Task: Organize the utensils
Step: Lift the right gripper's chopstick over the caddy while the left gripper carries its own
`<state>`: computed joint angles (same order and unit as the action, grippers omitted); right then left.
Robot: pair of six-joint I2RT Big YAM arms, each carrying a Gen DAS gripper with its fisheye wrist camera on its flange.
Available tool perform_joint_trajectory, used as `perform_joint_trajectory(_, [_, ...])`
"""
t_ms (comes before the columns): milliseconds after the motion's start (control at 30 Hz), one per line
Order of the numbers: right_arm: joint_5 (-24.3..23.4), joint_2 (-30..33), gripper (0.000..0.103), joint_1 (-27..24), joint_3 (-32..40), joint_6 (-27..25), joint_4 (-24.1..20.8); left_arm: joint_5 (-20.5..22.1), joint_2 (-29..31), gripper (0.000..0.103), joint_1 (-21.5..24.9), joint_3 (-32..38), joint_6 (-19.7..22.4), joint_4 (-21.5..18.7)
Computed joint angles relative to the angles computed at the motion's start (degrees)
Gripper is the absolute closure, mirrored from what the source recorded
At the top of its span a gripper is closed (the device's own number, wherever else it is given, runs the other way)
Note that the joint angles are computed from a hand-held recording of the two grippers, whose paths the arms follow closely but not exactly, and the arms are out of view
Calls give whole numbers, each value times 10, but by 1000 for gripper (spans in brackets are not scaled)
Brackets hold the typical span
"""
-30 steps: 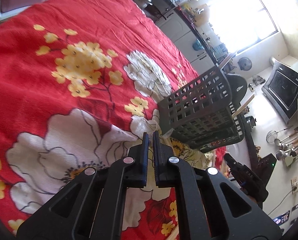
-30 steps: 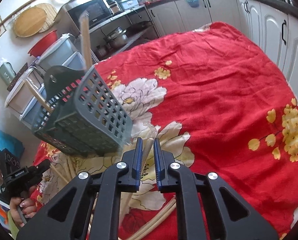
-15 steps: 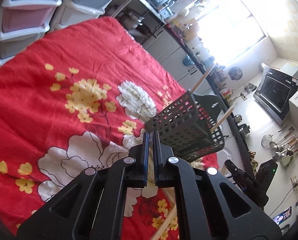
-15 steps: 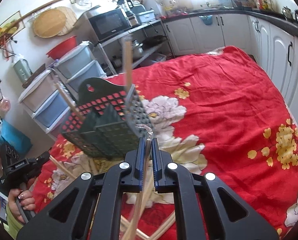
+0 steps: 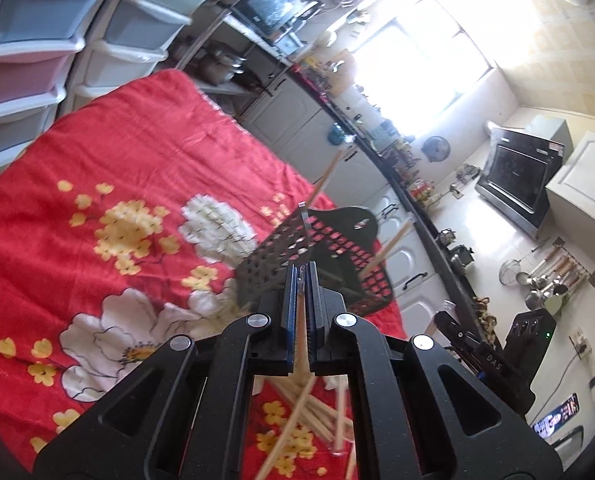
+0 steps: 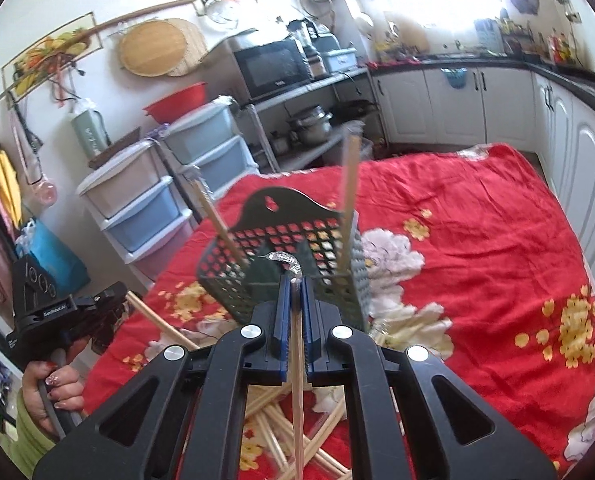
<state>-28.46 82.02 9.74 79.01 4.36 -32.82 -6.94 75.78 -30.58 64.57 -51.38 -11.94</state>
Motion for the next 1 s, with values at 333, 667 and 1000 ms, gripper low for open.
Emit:
perform_joint_trajectory(333, [-8, -15, 97, 8, 10, 2, 20, 8, 14, 101, -14, 46, 42, -1])
perform_joint_trajectory(667, [-9, -20, 97, 13, 19, 7, 36, 21, 35, 101, -21, 95, 85, -11])
perform_joint_trajectory(1000, [-10, -24, 97, 14, 31, 16, 50, 31, 58, 101, -29, 149, 125, -15])
